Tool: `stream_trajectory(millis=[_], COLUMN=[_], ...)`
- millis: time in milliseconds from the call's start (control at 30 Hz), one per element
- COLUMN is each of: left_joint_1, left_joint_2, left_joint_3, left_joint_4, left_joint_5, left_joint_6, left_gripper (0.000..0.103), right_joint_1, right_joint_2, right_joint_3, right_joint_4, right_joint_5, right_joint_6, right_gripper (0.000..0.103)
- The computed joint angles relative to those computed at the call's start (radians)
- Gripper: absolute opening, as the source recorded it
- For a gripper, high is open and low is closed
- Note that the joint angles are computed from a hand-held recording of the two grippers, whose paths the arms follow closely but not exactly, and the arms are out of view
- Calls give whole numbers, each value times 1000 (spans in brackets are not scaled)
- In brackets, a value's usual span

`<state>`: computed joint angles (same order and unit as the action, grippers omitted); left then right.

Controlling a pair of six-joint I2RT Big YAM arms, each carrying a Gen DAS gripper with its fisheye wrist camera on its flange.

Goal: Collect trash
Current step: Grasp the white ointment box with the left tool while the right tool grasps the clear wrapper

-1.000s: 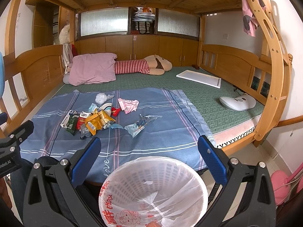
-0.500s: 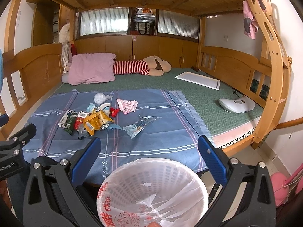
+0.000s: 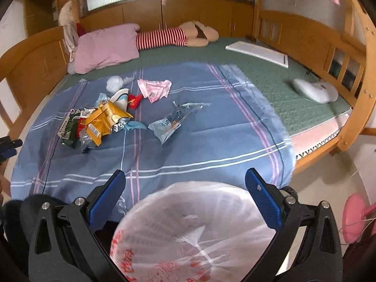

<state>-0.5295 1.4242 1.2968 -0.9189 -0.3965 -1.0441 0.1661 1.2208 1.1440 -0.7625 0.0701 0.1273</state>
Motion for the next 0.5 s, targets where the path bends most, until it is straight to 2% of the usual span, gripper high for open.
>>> stream_trajectory(millis=[67, 133, 233, 267, 333, 400, 500], left_joint_1=[63, 99, 143, 152, 168, 182, 184], left_joint_2=[48, 122, 276, 306, 390, 459, 527], left_joint_3=[18, 75, 214, 240, 323, 391, 459], left_joint_4=[15, -6, -48, -45, -73, -82, -91], left_joint_5=[2, 19, 8, 0, 10, 52, 57], left_joint_6=[-13, 33, 157, 194, 291, 392, 500], left_gripper=[37, 43, 48, 59, 70, 70, 70], right_joint_1=[19, 38, 70, 78, 89, 103, 112], right_joint_2=[40, 87, 164, 184, 213, 240, 276], right_joint_3=[33, 72, 143, 164, 191, 210, 229], right_joint_4=[-1, -5, -26, -35, -47, -55, -68], right_joint_5=[22, 35, 50, 39, 18, 29, 42], right_joint_6=[1, -3, -3, 2, 14, 15, 22], right_gripper=[100, 100, 100, 100, 100, 100, 100])
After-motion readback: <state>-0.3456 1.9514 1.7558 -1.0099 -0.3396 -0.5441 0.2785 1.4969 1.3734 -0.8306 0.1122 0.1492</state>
